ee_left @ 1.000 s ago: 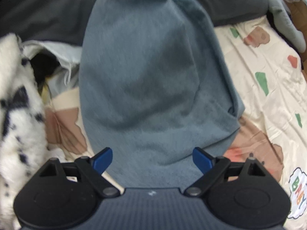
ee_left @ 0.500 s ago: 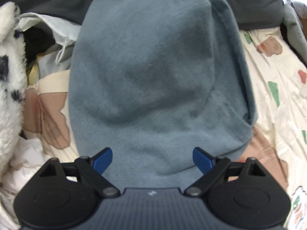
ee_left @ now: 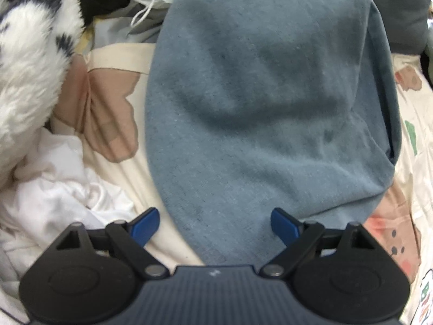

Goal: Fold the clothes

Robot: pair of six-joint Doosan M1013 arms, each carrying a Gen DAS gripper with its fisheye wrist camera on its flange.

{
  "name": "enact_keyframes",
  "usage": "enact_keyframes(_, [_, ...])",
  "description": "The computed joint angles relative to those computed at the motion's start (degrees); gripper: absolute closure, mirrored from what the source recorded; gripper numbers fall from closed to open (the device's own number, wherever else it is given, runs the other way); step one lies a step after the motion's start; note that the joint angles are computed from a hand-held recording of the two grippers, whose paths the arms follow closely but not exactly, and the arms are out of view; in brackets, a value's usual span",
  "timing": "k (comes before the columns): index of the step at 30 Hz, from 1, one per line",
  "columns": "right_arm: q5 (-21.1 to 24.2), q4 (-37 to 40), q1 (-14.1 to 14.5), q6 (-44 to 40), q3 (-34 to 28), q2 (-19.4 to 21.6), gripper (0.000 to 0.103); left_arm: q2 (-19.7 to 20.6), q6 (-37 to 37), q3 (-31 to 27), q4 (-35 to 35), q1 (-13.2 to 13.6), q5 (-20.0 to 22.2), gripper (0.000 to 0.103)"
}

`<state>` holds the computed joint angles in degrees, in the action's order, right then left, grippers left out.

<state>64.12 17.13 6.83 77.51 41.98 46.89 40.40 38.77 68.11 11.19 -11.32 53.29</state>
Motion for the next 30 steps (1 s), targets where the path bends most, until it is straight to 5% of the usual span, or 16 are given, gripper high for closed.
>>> enact_keyframes(5, [1.27, 1.76, 0.23, -3.04, -0.35, 0.82, 0.016, -0.66, -1.81, 1.54, 0.66, 0.07, -2.50, 0.022])
enact_keyframes(8, [2.16, 2.54, 0.46, -4.54, -0.81, 1.30, 0.018, -0.91, -2.31, 1.62, 0.81, 0.19, -3.03, 0.042])
enact_keyframes(12, [4.84, 4.17, 0.53, -6.28, -2.18, 2.20, 0.029, -1.43, -2.68, 1.80, 0.18, 0.59, -3.75, 0.087])
enact_keyframes(17, [5.20, 5.27, 0.79, -7.98, -1.95, 2.28, 0.041, -2.92, -2.25, 2.52, -0.09, 0.52, -6.70, 0.090])
enact_keyframes(30, [4.72, 10.22, 2.74, -13.79, -2.34, 3.77, 0.034, -6.45, 7.01, 2.92, -5.41, -0.20, -14.66, 0.092])
